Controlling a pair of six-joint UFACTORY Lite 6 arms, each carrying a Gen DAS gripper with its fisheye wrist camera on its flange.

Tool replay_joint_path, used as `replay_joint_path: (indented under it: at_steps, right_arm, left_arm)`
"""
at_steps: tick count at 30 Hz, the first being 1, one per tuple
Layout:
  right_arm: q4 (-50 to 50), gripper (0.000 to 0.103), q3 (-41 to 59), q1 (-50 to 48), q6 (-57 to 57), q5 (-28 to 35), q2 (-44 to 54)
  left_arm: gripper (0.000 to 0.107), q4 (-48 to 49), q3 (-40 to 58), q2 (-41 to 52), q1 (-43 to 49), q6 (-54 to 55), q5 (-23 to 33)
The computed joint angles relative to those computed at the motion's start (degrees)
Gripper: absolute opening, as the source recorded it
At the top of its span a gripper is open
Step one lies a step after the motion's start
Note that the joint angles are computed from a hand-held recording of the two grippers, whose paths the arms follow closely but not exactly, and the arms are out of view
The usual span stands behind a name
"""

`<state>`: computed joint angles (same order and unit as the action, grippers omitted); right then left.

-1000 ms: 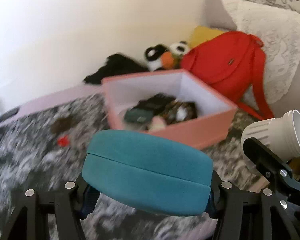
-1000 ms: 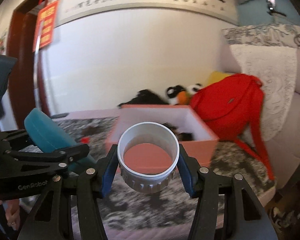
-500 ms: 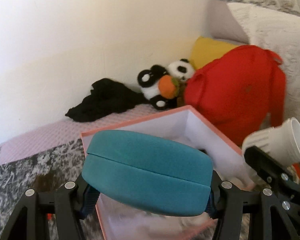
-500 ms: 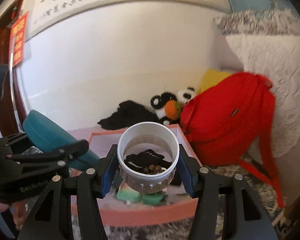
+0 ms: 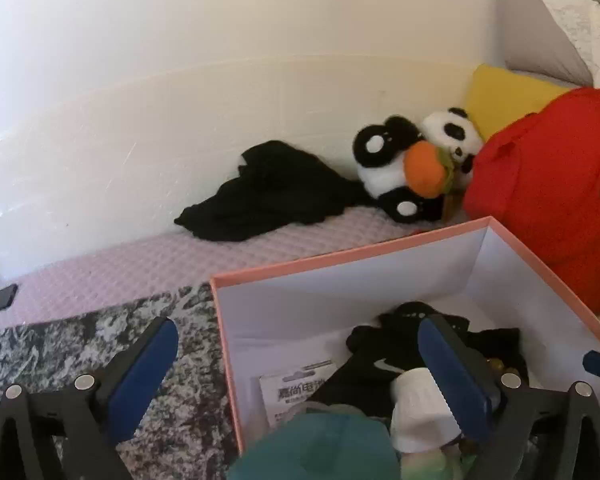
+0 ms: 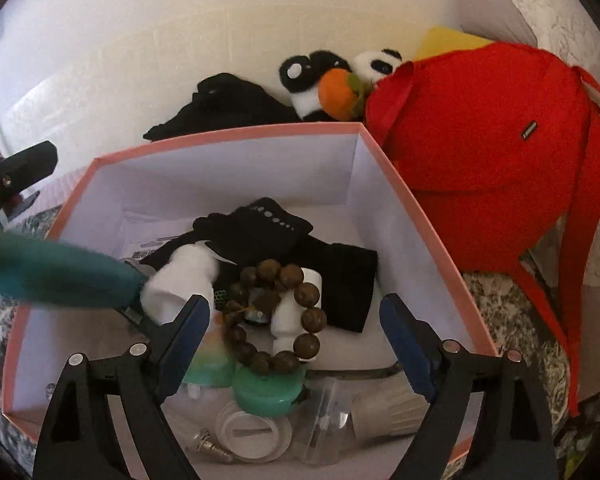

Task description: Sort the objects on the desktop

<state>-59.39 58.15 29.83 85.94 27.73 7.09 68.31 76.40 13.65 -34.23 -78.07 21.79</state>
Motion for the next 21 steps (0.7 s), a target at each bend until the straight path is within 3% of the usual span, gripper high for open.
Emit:
replay_joint_path:
  at_steps: [10, 16, 21]
  right_arm:
    - [-2.5, 0.092, -5.1, 10.6, 8.2, 9.2, -9.5]
    - [-1.5, 0.095, -4.6, 25.7, 12.6, 22.0, -15.3]
    - [-0.4, 0.096, 1.7, 39.9, 15.7, 32.8, -12.7]
  left_arm:
    - [0.102, -4.8, -8.9, -13.9, -2.3, 4.4, 5.5]
    - [0.102, -5.2, -19.1, -29.3, -8.5, 5.0, 15.3]
    - [0.103, -8.2, -27.1, -42.8, -15.4, 6.0, 25.4]
